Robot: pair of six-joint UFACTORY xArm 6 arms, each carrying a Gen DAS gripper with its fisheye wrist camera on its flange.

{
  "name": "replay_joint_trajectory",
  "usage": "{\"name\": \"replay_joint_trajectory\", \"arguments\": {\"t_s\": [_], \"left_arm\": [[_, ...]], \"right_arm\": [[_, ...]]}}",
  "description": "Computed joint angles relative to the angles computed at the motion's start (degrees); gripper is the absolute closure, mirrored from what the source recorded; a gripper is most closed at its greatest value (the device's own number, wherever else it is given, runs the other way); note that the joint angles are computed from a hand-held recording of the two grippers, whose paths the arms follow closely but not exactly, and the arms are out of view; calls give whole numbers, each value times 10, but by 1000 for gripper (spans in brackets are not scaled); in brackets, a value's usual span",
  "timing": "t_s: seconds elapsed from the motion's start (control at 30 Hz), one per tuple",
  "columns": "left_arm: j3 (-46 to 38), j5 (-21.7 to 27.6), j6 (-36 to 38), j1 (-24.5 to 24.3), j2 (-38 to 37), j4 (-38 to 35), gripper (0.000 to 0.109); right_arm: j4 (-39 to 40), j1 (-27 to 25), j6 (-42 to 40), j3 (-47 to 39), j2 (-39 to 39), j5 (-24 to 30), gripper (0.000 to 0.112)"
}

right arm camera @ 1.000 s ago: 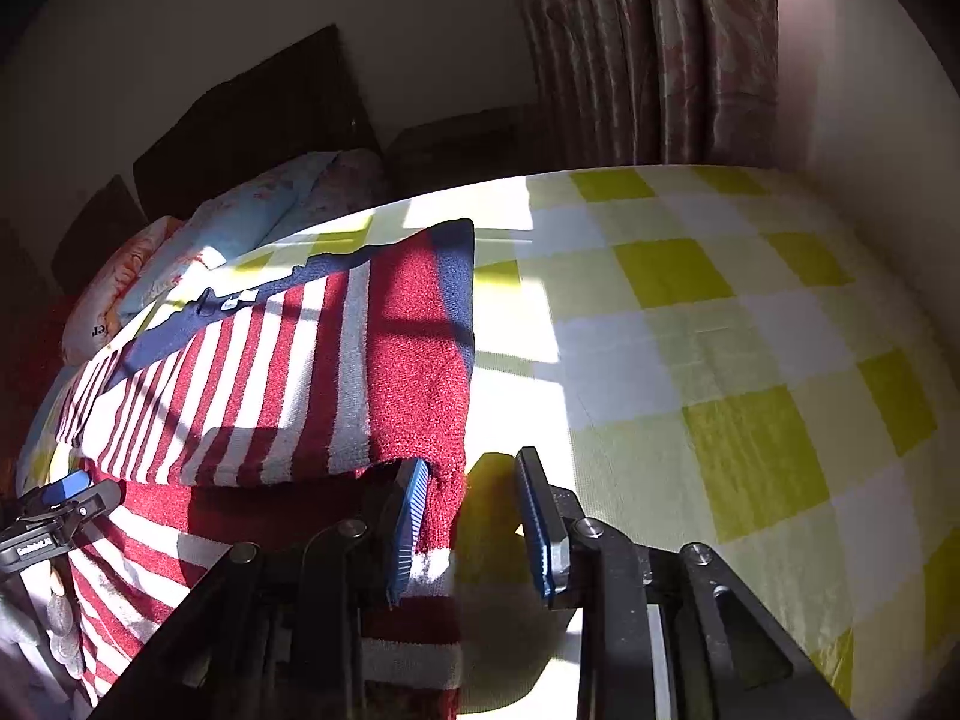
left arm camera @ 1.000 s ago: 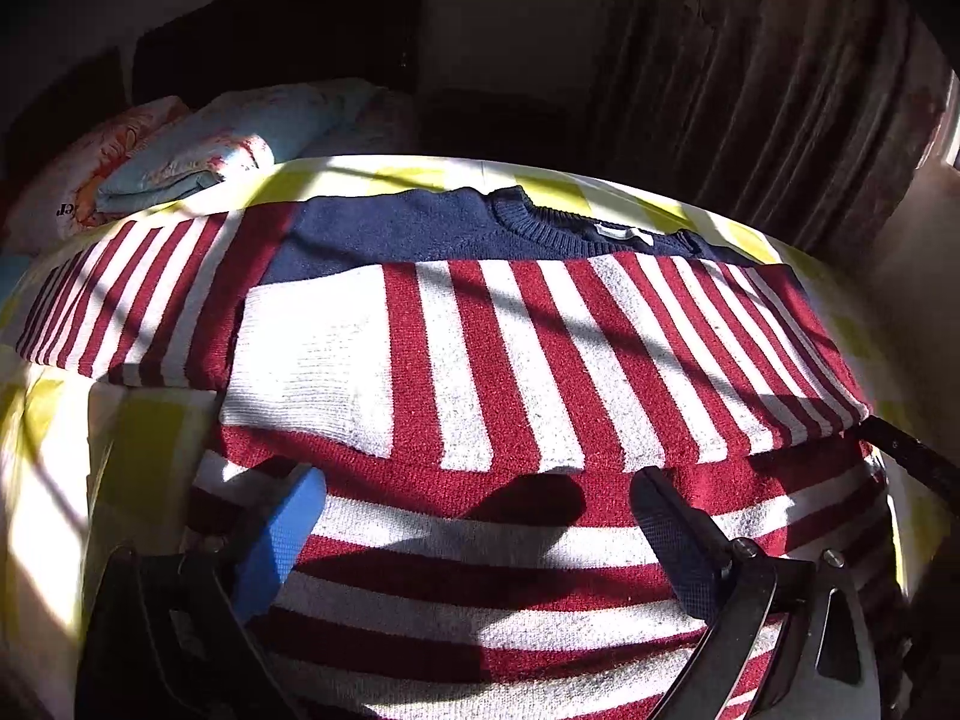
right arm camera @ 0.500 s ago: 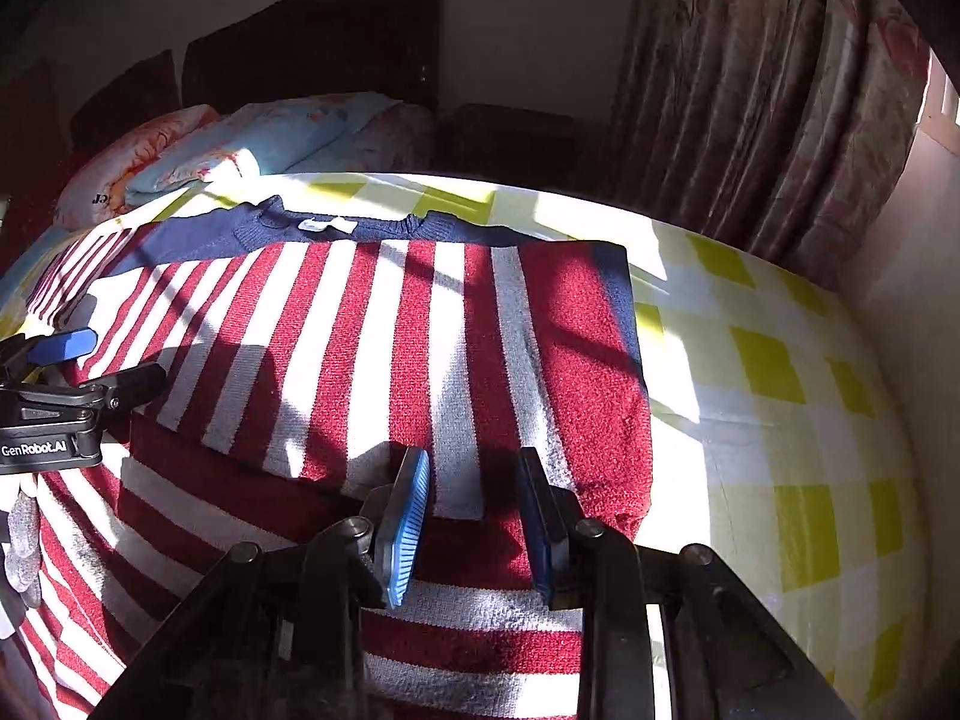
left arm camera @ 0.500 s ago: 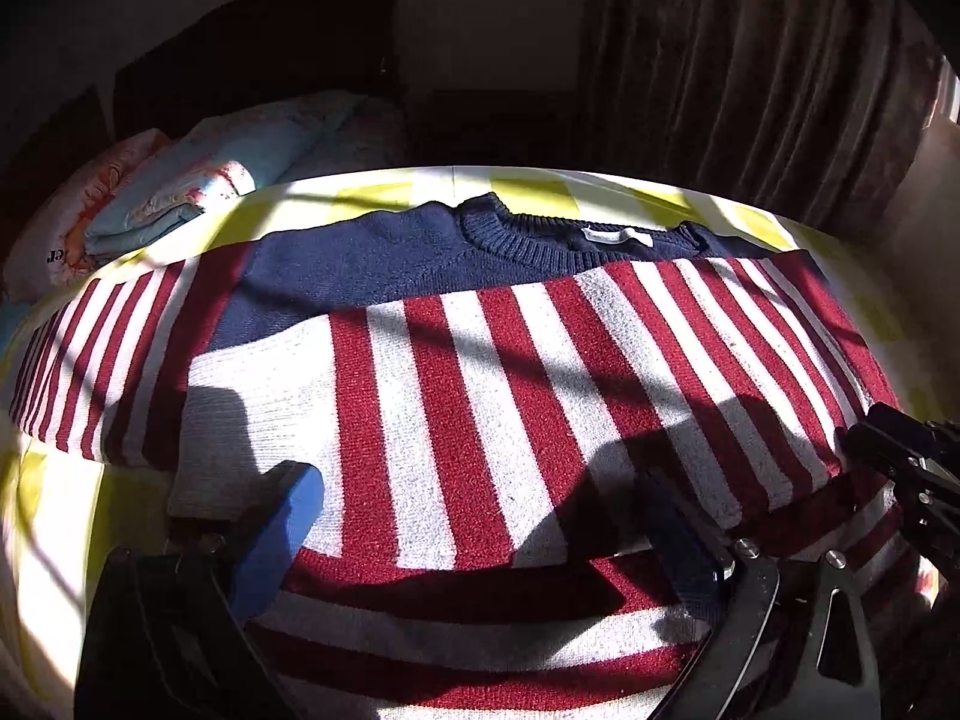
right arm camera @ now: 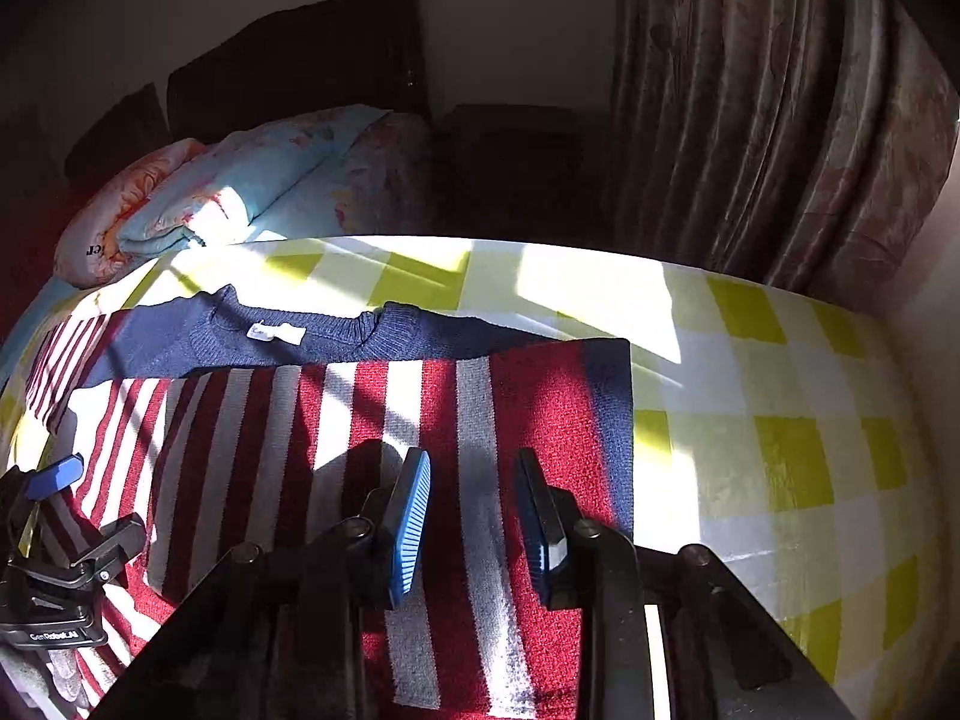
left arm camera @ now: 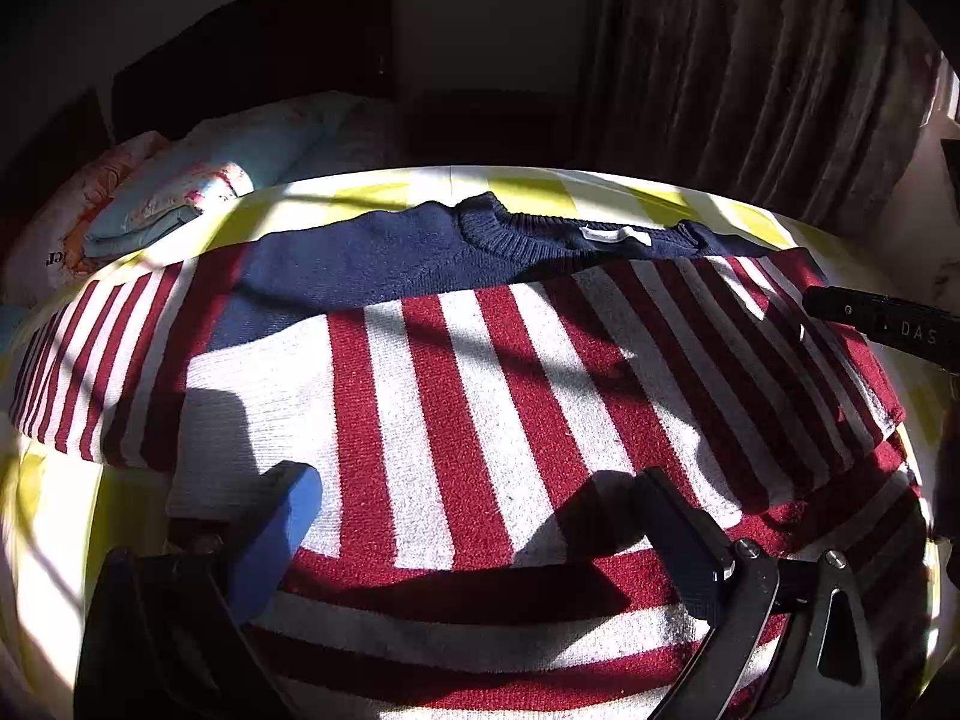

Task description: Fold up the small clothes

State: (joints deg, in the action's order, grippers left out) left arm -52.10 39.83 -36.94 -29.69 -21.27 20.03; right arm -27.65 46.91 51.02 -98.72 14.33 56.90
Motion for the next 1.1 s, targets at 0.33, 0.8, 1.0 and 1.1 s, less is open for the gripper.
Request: {"name": "replay_joint_trajectory", "arguments": {"t_s": [0.33, 0.8, 1.0, 1.1], "left_arm": [[1, -5, 1, 1, 0, -4, 6], [165, -185, 137, 351, -168, -490, 6], [95, -86, 285, 521, -53, -712, 6], [53, -73, 356, 540, 6, -777, 6]], "right_arm": [[-67, 63, 86, 100, -83, -25, 82], [-80, 89, 84, 137, -76, -65, 80], [-79, 86, 89, 144, -78, -77, 79], [-79, 85, 90, 144, -78, -79, 79]]}}
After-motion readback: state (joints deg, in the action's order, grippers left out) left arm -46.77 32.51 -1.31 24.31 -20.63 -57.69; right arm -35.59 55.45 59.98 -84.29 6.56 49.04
